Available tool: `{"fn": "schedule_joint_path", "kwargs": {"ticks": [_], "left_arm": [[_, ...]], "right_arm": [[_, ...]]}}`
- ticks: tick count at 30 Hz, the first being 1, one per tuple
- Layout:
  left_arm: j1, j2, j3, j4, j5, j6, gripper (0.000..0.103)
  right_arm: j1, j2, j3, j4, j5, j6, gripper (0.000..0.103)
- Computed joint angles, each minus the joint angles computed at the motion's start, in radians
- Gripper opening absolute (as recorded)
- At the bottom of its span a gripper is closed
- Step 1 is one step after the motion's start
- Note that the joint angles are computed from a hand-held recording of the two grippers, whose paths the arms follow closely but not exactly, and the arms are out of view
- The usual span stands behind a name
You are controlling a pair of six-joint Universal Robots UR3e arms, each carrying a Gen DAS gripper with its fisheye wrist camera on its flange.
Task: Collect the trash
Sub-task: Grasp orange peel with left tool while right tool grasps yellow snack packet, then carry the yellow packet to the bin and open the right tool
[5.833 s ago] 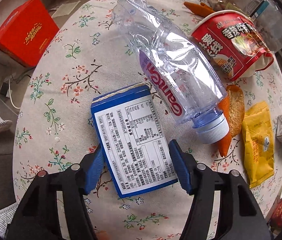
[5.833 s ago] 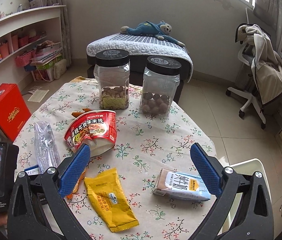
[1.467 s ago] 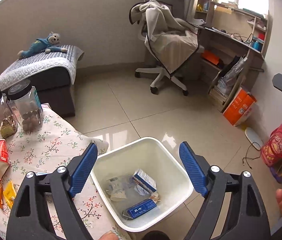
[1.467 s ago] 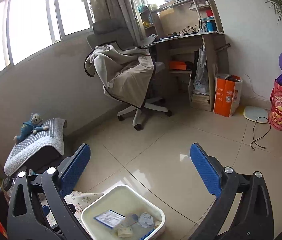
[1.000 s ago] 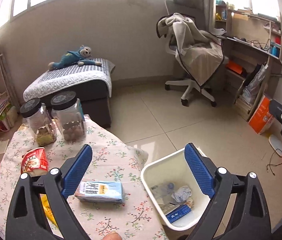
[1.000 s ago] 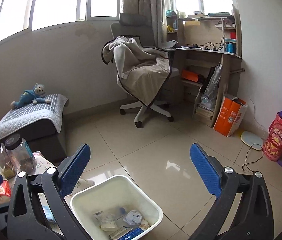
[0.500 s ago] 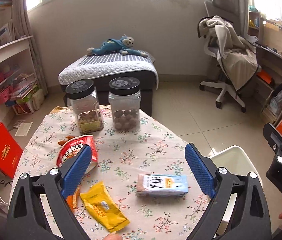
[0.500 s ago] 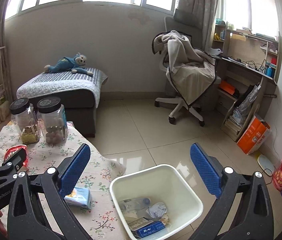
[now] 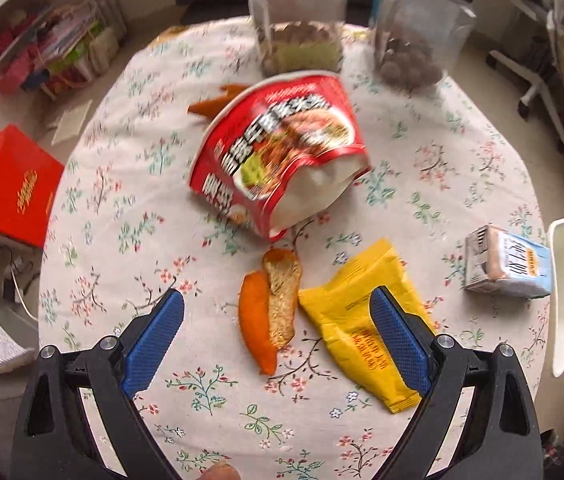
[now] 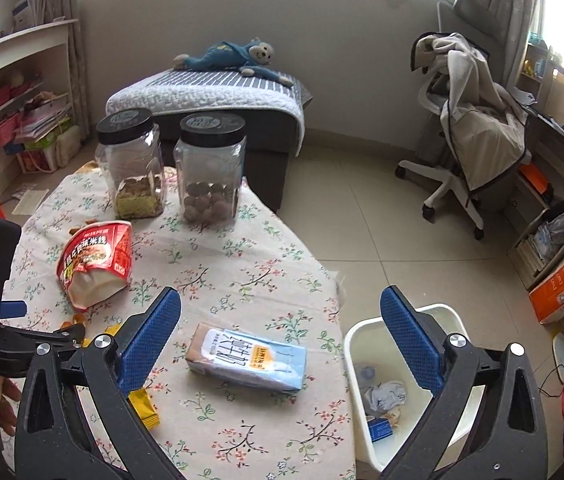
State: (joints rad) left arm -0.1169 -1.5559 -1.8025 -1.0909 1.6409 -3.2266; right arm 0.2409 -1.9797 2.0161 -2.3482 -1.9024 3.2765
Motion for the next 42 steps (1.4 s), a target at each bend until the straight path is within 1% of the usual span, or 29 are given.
{"fn": "schedule_joint_path", "kwargs": {"ticks": [2,4,7,10,11,12,13,14,15,17,20,23,27,30,32,33,35,36,37,38,39,40,41,42], "left_arm": [[0.044,-0.003,-0.026,0.000,-0.022,-0.003,0.091],[0.059,-0.002,-0.044,0.006,-0.022,0.005,0.089],[0.049,-0.017,-0.054,0.020,-0.025,0.015,0.084],[0.032,-0.033,-0.086,0.074,-0.022,0.016,0.075],[0.030,-0.037,-0.101,0.093,-0.026,0.017,0.069],[0.030,-0.043,-0.110,0.104,-0.034,0.023,0.059],[0.032,-0.046,-0.123,0.112,-0.038,0.028,0.053],[0.035,-0.042,-0.143,0.126,-0.036,0.032,0.045],[0.039,-0.026,-0.168,0.152,-0.037,0.041,0.038],[0.051,0.012,-0.192,0.151,-0.043,0.066,0.023],[0.096,0.102,-0.228,0.114,-0.071,0.098,0.022],[0.139,0.222,-0.251,0.065,-0.084,0.132,0.022],[0.232,0.386,-0.257,-0.019,-0.122,0.202,0.022],[0.317,0.463,-0.244,-0.071,-0.157,0.261,0.022],[0.380,0.507,-0.243,-0.099,-0.187,0.314,0.022],[0.406,0.533,-0.245,-0.114,-0.202,0.332,0.022],[0.441,0.545,-0.253,-0.108,-0.222,0.357,0.022],[0.455,0.551,-0.252,-0.113,-0.228,0.364,0.022],[0.470,0.557,-0.252,-0.121,-0.237,0.373,0.022],[0.482,0.560,-0.252,-0.122,-0.243,0.378,0.022],[0.488,0.561,-0.252,-0.119,-0.246,0.377,0.022],[0.493,0.562,-0.252,-0.117,-0.250,0.377,0.022],[0.497,0.563,-0.249,-0.114,-0.254,0.375,0.022],[0.497,0.568,-0.249,-0.112,-0.257,0.371,0.022]], "right_arm": [[0.019,0.043,-0.018,0.023,0.014,-0.006,0.096],[0.052,0.080,-0.031,0.036,0.000,-0.015,0.096],[0.096,0.123,-0.043,0.040,-0.028,-0.030,0.096],[0.112,0.151,-0.058,0.061,-0.008,-0.043,0.096],[0.114,0.156,-0.059,0.065,0.000,-0.048,0.096],[0.122,0.165,-0.063,0.072,0.007,-0.049,0.096],[0.127,0.174,-0.068,0.080,0.019,-0.053,0.096],[0.132,0.184,-0.074,0.092,0.034,-0.054,0.096],[0.137,0.196,-0.081,0.102,0.051,-0.054,0.096],[0.149,0.223,-0.097,0.125,0.091,-0.053,0.096],[0.192,0.289,-0.135,0.153,0.135,-0.046,0.096],[0.255,0.379,-0.185,0.153,0.131,-0.032,0.096],[0.309,0.507,-0.258,0.164,0.151,-0.005,0.096],[0.327,0.591,-0.306,0.174,0.154,0.021,0.096],[0.321,0.635,-0.327,0.180,0.175,0.035,0.095],[0.312,0.651,-0.333,0.184,0.199,0.040,0.087],[0.287,0.668,-0.329,0.175,0.255,0.049,0.075],[0.283,0.664,-0.319,0.146,0.257,0.054,0.066],[0.283,0.661,-0.318,0.133,0.253,0.058,0.053],[0.274,0.651,-0.316,0.128,0.270,0.057,0.048],[0.256,0.636,-0.308,0.124,0.306,0.060,0.045],[0.240,0.618,-0.298,0.117,0.337,0.066,0.041],[0.232,0.603,-0.294,0.109,0.351,0.069,0.033],[0.228,0.588,-0.290,0.096,0.356,0.071,0.032]]}}
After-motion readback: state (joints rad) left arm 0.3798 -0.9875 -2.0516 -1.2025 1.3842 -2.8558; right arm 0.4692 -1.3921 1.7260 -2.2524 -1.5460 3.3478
